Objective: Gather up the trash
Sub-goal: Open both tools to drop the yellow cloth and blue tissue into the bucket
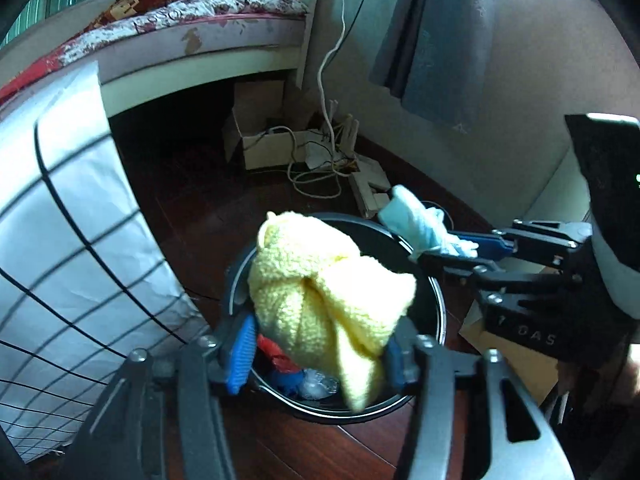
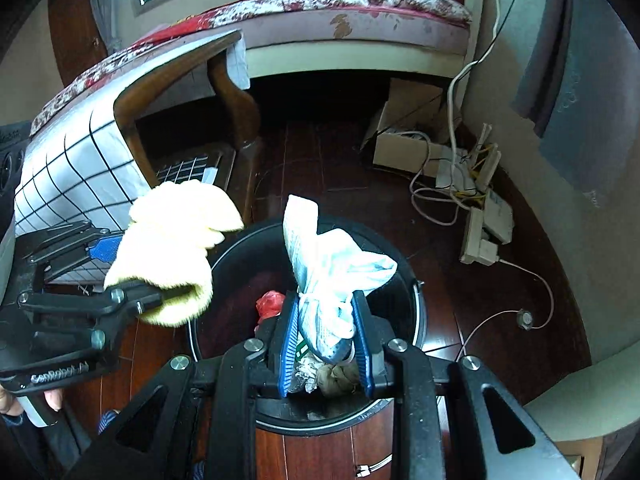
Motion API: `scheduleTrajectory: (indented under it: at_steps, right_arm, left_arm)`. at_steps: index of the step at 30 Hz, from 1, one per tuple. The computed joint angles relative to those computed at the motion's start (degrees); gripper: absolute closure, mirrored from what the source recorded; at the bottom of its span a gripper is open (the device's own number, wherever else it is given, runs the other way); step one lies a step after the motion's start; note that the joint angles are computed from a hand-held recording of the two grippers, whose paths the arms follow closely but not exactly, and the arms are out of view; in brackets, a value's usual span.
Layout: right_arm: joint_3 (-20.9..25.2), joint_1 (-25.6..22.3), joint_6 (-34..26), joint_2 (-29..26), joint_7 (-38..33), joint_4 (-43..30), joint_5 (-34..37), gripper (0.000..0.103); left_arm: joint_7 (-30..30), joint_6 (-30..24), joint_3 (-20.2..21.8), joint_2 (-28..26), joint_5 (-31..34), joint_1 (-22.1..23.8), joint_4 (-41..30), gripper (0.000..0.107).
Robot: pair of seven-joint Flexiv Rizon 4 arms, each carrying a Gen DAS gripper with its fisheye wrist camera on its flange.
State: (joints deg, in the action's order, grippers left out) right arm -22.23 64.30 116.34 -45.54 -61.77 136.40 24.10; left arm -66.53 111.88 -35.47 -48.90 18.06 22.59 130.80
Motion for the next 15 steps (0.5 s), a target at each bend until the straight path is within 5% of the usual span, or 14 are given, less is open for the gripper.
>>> scheduleTrajectory:
  at_steps: [2,6,15]
  right_arm:
    - [-0.9,0.2,-1.9,-2.0,1.0,-0.6,0.4,0.028]
    - [-0.8,-0.9,-4.2,-2.7,4.5,-0.5,-0.4,0.001]
    - [-2.9,0.7,-3.9,-3.4,7.4,0.2,-2.3,0.001]
  left_arm:
    - [-1.4,1.6,3.3,0.5,-1.8,-3.2,-0.5,0.02]
    - [-4.3,3.9,9.2,1.7,-4.5,-8.0,-0.7,0.008]
    - [-8.9,9.1,17.1,2.5,-5.0,-15.4,-1.9,0.006]
